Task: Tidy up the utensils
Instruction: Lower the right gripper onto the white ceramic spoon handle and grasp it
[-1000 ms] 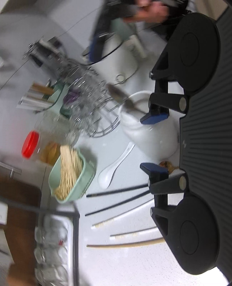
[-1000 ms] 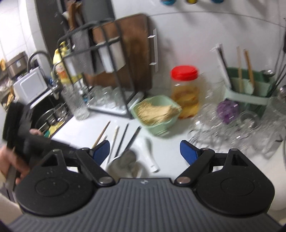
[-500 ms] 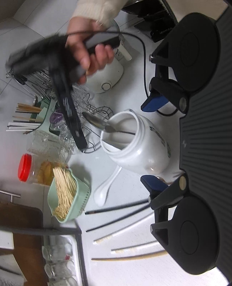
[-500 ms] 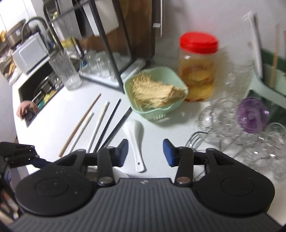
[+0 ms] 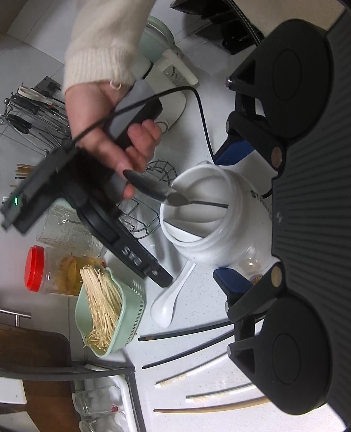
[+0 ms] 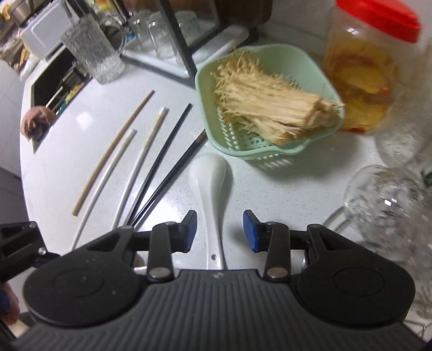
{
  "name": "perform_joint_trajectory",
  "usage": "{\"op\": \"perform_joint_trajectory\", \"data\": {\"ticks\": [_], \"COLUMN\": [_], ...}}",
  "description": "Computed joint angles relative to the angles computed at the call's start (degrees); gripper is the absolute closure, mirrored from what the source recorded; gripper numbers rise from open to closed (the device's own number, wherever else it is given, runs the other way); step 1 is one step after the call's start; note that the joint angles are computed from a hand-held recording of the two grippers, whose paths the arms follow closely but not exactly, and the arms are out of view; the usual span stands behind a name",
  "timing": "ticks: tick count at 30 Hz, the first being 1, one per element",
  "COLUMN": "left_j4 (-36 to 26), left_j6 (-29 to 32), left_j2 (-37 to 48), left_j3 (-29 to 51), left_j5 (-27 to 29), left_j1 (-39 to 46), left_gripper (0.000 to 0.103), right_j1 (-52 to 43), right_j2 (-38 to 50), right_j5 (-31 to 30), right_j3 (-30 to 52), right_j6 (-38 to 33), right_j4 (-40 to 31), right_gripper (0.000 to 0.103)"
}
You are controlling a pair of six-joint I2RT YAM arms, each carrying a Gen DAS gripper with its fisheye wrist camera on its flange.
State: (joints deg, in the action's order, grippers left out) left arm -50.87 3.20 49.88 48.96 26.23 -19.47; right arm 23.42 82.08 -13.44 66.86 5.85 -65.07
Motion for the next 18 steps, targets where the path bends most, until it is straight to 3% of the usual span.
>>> {"op": "perform_joint_trajectory", "data": {"ticks": [11, 14, 18], "left_j4": [1.73, 1.66, 1.96], "left_j6": [2.74, 2.57, 2.6], "left_j2": [2.95, 2.87, 2.98], "left_j3": [-0.81, -0.92, -1.08], "left_j5": [3.59, 3.91, 4.19], "left_j1": [2.53, 2.7, 2.9], "left_gripper": [0.013, 0.013, 0.013], "right_j1": [3.03, 4.48, 7.67], "right_j2": [6.68, 7.48, 7.65], "right_j5": [0.59, 2.11, 5.75], "right_j3": [1.91, 2.6, 3.09], "right_j6": [-1.12, -2.16, -4.16], "right_j4": [2.11, 2.67, 2.75], "right_gripper": [0.063, 0.073, 0.074]}}
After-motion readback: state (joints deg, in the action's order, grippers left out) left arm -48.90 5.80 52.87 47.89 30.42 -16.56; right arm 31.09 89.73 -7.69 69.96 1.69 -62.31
